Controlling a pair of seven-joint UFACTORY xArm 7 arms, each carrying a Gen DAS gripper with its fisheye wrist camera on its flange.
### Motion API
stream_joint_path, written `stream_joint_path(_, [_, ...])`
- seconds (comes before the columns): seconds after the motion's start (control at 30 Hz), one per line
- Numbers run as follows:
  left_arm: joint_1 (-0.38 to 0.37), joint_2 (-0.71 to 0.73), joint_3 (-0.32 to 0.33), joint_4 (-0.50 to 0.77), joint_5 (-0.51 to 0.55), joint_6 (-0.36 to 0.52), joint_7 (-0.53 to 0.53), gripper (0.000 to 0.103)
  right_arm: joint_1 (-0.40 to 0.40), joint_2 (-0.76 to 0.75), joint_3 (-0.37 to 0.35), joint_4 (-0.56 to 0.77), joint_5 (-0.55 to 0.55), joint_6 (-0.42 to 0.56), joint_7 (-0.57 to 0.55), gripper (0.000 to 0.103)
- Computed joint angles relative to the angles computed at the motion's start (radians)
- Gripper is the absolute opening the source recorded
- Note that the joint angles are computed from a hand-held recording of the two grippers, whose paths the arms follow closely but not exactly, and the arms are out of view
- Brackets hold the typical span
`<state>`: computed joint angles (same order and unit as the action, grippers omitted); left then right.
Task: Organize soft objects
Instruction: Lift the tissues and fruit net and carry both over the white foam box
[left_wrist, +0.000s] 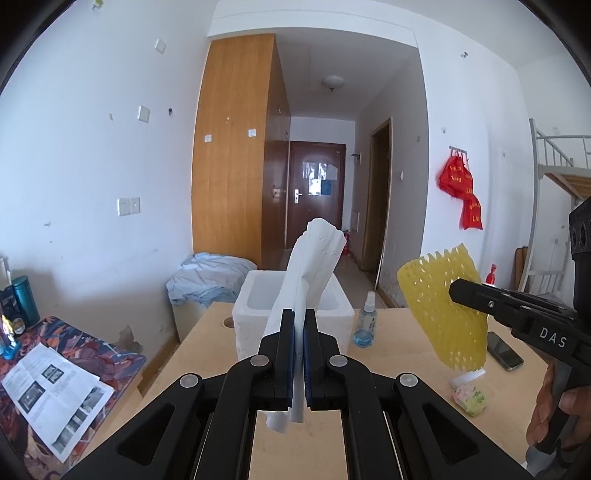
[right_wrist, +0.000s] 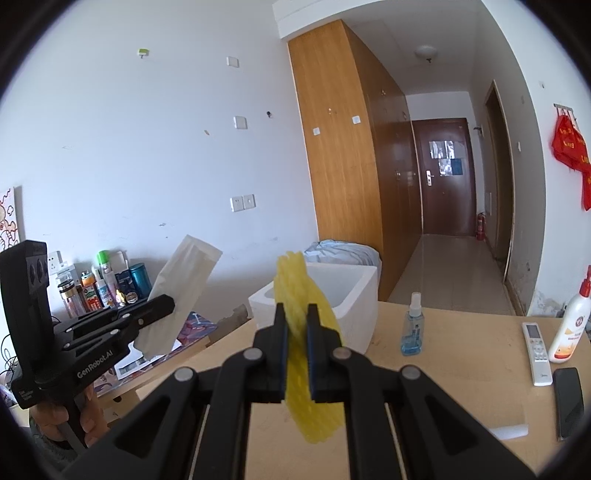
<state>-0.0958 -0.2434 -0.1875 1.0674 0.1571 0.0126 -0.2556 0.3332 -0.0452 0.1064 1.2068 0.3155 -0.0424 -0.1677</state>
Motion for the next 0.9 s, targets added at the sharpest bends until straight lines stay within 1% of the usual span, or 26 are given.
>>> stream_joint_path(0.17, [-0.011,0.068,0.013,0.062,0.001,0.004,0.014,0.004,-0.046,0.053,0.014,0.063,-0.162,0.035,0.150,0.011])
stream_joint_path(0.23, [-0.033,0.096,0.033,0.089,-0.016,0.010,0.033,0.004,-0.051,0.075,0.011,0.092,-0.241,0.049,0.221,0.011])
stream_joint_path(0.33, [-0.051,0.141,0.050,0.136,-0.028,0.017,0.054,0.004,-0.054,0.111,0.006,0.144,-0.311,0.071,0.270,0.011])
stream_joint_path(0.4, [-0.056,0.179,0.055,0.178,-0.023,0.028,0.058,0.004,-0.056,0.133,0.006,0.169,-0.330,0.078,0.280,0.011])
stream_joint_path(0.5, [-0.073,0.229,0.073,0.233,-0.048,0.041,0.086,0.004,-0.052,0.184,-0.002,0.241,-0.367,0.116,0.290,0.011])
stream_joint_path(0.63, [-0.087,0.293,0.085,0.307,-0.072,0.065,0.116,0.004,-0.052,0.244,-0.002,0.327,-0.377,0.159,0.282,0.011])
stream_joint_path(0.8, [-0.103,0.369,0.102,0.403,-0.069,0.094,0.125,0.004,-0.044,0.316,-0.014,0.436,-0.398,0.215,0.263,0.011])
stream_joint_path(0.9, [-0.101,0.412,0.098,0.456,-0.093,0.110,0.154,0.004,-0.049,0.348,-0.013,0.484,-0.392,0.235,0.245,0.011])
